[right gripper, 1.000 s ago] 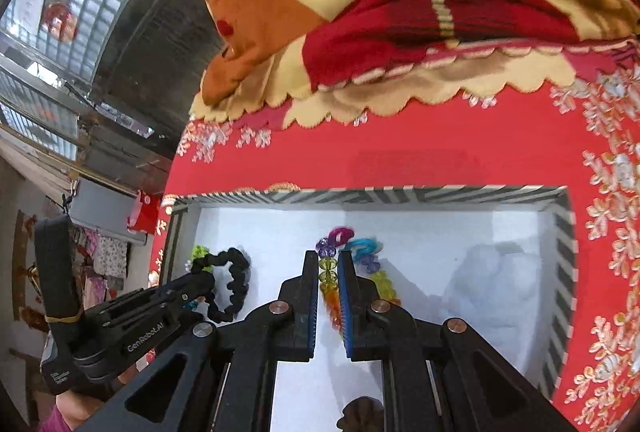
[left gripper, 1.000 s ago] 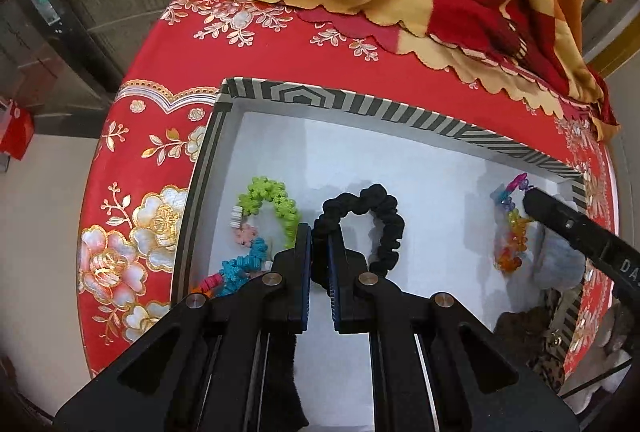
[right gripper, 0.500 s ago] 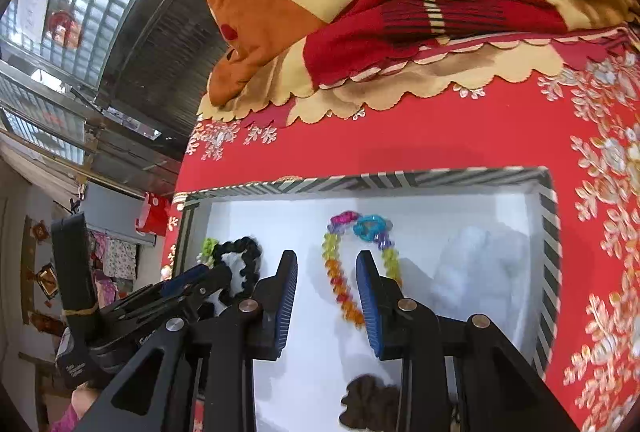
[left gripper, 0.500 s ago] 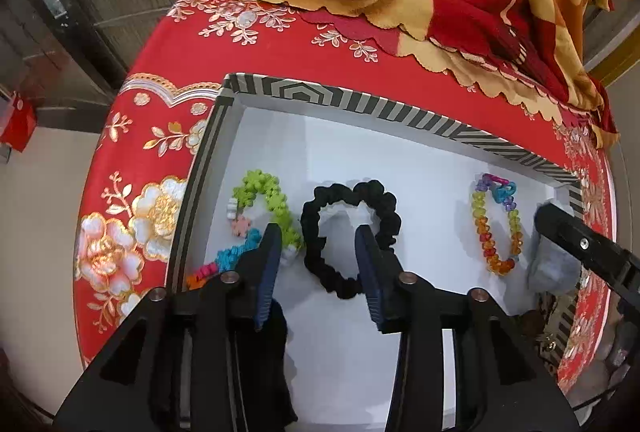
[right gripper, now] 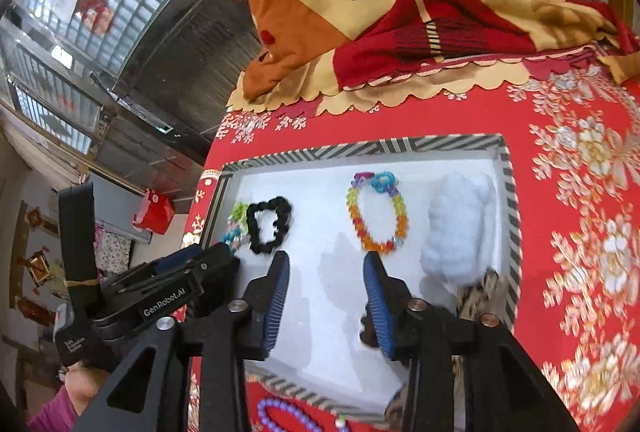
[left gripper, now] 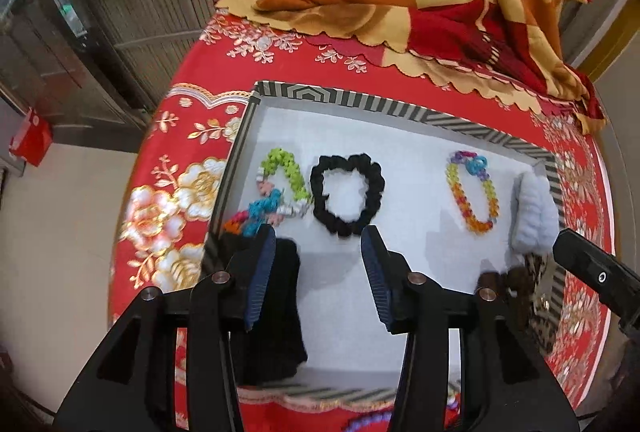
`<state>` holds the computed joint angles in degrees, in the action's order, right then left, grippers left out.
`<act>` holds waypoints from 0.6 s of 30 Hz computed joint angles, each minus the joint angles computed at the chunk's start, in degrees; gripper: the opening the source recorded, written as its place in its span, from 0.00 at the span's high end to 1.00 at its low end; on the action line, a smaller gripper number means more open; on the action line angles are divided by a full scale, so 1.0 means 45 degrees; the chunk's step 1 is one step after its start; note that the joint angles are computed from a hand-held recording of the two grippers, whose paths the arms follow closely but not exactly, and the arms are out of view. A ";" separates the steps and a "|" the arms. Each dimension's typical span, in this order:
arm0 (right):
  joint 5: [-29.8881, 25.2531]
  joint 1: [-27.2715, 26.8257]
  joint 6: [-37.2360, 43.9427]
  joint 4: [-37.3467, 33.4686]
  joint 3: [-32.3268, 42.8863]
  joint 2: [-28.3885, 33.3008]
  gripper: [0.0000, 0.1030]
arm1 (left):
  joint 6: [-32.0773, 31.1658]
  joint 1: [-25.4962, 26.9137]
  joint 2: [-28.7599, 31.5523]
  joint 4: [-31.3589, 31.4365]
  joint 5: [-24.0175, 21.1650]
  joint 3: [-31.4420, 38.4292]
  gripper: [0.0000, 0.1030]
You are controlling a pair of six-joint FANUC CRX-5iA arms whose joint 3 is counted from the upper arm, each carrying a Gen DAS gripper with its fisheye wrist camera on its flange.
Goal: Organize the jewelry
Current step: 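Move right tool to the grey rhinestone bracelet while left tool approaches the red bow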
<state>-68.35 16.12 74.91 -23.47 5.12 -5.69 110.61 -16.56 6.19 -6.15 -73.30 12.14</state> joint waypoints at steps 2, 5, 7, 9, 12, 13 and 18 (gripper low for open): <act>0.0065 0.0257 -0.0155 0.0344 -0.0383 -0.0440 0.62 | 0.0130 -0.0181 -0.0311 -0.0232 -0.0022 -0.0160 0.57; 0.0154 0.0690 -0.0477 0.0997 -0.0916 -0.1059 0.62 | 0.0271 -0.0383 -0.0771 -0.0326 -0.0026 -0.0485 0.57; 0.0223 0.0833 -0.0650 0.1207 -0.1232 -0.1432 0.62 | 0.0323 -0.0542 -0.1011 -0.0405 -0.0103 -0.0658 0.57; 0.0283 0.1001 -0.0902 0.1453 -0.1587 -0.1839 0.62 | 0.0398 -0.0662 -0.1200 -0.0451 -0.0142 -0.0815 0.57; 0.0308 0.1345 -0.1285 0.1964 -0.2116 -0.2374 0.62 | 0.0646 -0.0864 -0.1557 -0.0508 -0.0178 -0.1129 0.57; 0.0288 0.1444 -0.1382 0.2088 -0.2281 -0.2544 0.62 | 0.0749 -0.0932 -0.1681 -0.0530 -0.0193 -0.1240 0.57; 0.0114 0.1885 -0.1793 0.2489 -0.3029 -0.3380 0.62 | 0.1156 -0.1366 -0.2206 -0.0928 -0.0385 -0.1658 0.57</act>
<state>-67.84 24.60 66.85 -12.27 -8.51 -20.90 115.82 -22.71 -3.74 -10.33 -75.03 4.68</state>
